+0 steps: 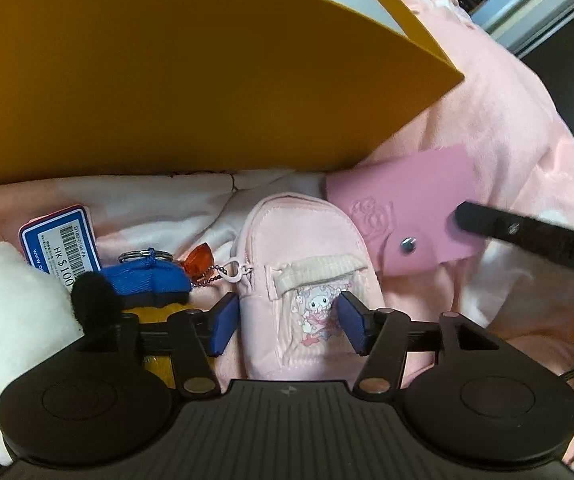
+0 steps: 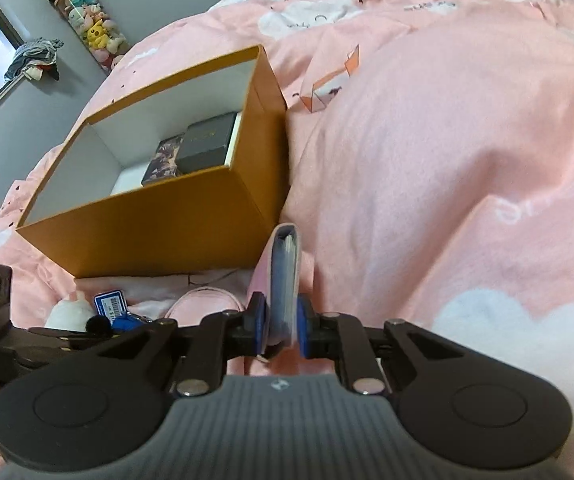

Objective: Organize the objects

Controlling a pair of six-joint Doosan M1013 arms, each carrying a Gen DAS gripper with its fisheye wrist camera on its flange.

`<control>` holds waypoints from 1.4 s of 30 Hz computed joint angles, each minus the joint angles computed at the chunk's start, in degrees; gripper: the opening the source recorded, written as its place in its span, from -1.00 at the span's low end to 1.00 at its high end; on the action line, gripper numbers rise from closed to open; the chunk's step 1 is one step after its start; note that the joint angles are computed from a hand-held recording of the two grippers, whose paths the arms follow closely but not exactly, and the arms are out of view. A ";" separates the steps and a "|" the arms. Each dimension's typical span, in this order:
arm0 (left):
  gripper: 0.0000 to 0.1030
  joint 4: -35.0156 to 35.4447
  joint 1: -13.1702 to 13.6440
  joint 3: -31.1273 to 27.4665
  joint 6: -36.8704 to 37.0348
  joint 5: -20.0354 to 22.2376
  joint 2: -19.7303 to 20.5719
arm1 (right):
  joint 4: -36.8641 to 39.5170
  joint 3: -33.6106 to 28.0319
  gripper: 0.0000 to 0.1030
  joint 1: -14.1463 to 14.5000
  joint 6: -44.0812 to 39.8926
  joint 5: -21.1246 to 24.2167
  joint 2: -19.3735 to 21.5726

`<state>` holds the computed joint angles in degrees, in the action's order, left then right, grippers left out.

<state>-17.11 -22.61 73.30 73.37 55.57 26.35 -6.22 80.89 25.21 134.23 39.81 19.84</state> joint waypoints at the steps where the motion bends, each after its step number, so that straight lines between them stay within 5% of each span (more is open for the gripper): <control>1: -0.05 0.00 0.06 0.36 -0.48 -0.55 -0.26 | -0.03 0.14 -0.63 -0.09 0.21 -0.87 0.12; 4: -0.41 -0.21 0.33 1.66 -2.11 -2.29 -1.24 | 1.36 1.35 -0.51 0.11 1.34 -4.19 -0.12; 7: -0.52 -0.90 0.35 2.27 -3.49 -3.78 -1.62 | 5.38 1.55 -0.33 0.22 -0.47 -6.81 0.86; 11: -0.58 -0.15 0.13 2.27 -3.71 -4.68 -1.74 | 4.96 0.89 -0.34 1.20 1.44 -3.00 1.48; 13: -0.60 0.04 0.09 2.57 -3.68 -5.03 -2.03 | 2.28 0.40 -0.57 1.76 3.19 -1.45 1.68; 23: -0.65 0.33 0.07 7.10 -2.14 -14.26 -7.14 | -18.04 -0.17 -0.63 5.03 10.24 0.29 -0.55; 28: -0.66 -1.57 0.70 7.98 -0.03 -18.11 -9.65 | -20.11 -1.25 -0.65 5.00 8.65 -0.61 -1.81; 34: -0.66 -1.07 2.00 6.62 0.36 -21.32 -11.13 | -10.90 -3.64 -0.64 2.67 1.51 -4.29 -2.65; 39: -0.66 12.57 2.08 3.14 -9.29 -23.00 -10.14 | -3.48 -8.24 -0.64 1.32 -9.38 -6.38 -0.50; 42: -0.66 20.50 2.26 0.95 -14.17 -22.62 -8.81 | 4.07 -13.92 -0.64 -0.02 -17.84 -3.73 3.19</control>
<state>3.39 -20.35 74.25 59.20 32.95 17.53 -2.15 66.98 25.18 116.38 36.08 23.04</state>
